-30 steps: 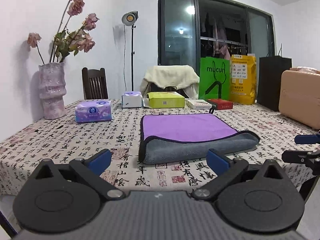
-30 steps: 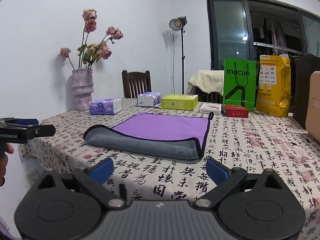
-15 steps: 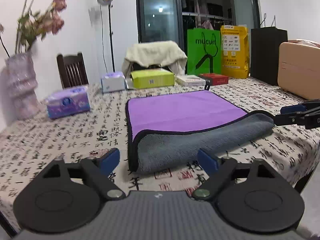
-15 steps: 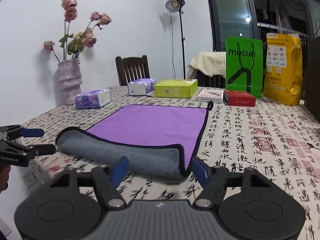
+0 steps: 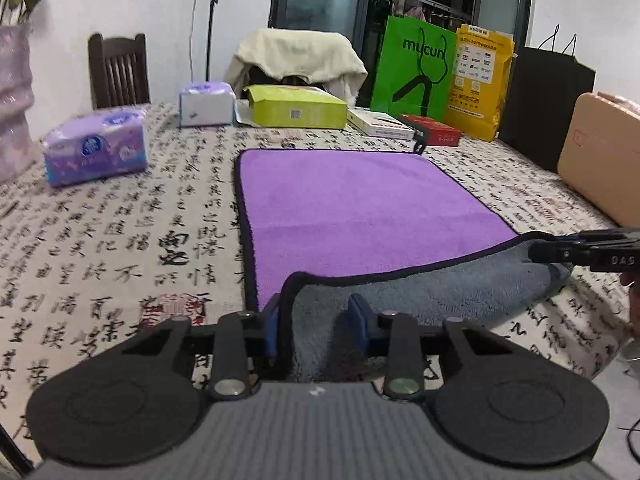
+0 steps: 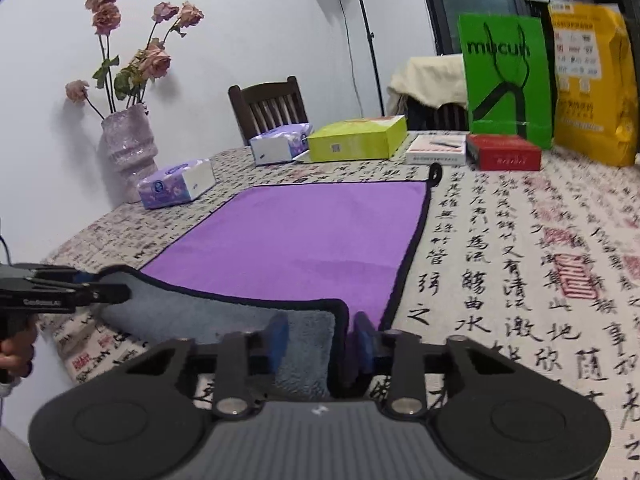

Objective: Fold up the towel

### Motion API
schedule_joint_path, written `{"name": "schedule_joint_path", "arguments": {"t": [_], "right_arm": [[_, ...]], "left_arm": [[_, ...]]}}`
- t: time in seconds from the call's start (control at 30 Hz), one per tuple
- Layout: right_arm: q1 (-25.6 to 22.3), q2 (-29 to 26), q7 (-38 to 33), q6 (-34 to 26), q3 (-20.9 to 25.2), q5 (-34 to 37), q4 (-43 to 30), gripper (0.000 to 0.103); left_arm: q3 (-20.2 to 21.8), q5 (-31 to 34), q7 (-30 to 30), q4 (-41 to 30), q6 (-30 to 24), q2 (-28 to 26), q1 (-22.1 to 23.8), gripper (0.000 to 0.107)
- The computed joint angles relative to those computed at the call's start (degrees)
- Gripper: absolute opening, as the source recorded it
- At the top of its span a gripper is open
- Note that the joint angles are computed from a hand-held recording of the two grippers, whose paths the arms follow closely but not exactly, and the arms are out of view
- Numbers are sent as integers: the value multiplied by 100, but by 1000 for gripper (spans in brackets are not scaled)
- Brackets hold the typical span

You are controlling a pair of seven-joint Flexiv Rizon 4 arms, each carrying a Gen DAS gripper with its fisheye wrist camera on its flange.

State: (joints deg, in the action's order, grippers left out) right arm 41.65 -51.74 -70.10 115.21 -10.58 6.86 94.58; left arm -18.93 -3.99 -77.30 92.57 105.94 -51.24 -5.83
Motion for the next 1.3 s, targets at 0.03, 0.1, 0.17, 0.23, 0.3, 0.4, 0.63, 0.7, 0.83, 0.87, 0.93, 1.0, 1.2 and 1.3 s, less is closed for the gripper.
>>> {"name": "schedule_joint_path", "arguments": {"t": [0.03,0.1,0.17,0.23,0.3,0.4,0.63,0.7,0.83,0.87,0.93,1.0,1.2,1.3], "right_arm": [[-130,0,-5,28,146,-118,-13,23],[-342,15,9,-13,386,-329,-23,21],[-504,6,54,-51,556,-493,-40,21],[-535,-10,81,-41,577,-549,-40,21],[-562,-31,99,10,605,-591,-44,16],[-481,-43,42,51,523,-600,-20,5],[-23,-71,-190,104,50,-178,6,4],[61,-73,-233,78,-33,-75,-1,4],[138,-19,-221,-104,-124,-13,4,3],[171,-12,-233,-129,-166,-12,10,3],[234,0,-225,-174,-238,16,18,3],[270,2,-225,-208,-290,9,21,3],[274,13,-180,-197,-311,5,25,3],[301,15,-174,-215,-350,11,23,3]], "left_arm": [[-149,35,6,-10,-64,-22,120,34],[-442,95,39,-24,-193,-71,360,34],[-610,106,68,-42,-266,-106,495,35],[-630,72,77,-52,-294,-110,518,34],[-555,67,99,-48,-236,-93,457,22],[-165,-24,123,-72,-272,6,161,12],[597,-166,193,-20,25,152,-459,5],[691,-280,154,-17,-31,171,-539,5],[659,-325,121,4,-50,178,-520,5],[675,-322,117,11,-3,177,-534,5],[706,-272,127,18,180,159,-565,5],[777,-303,127,-10,201,158,-631,5],[628,-308,97,-31,30,153,-501,5],[564,-246,94,-24,143,132,-453,5]]}}
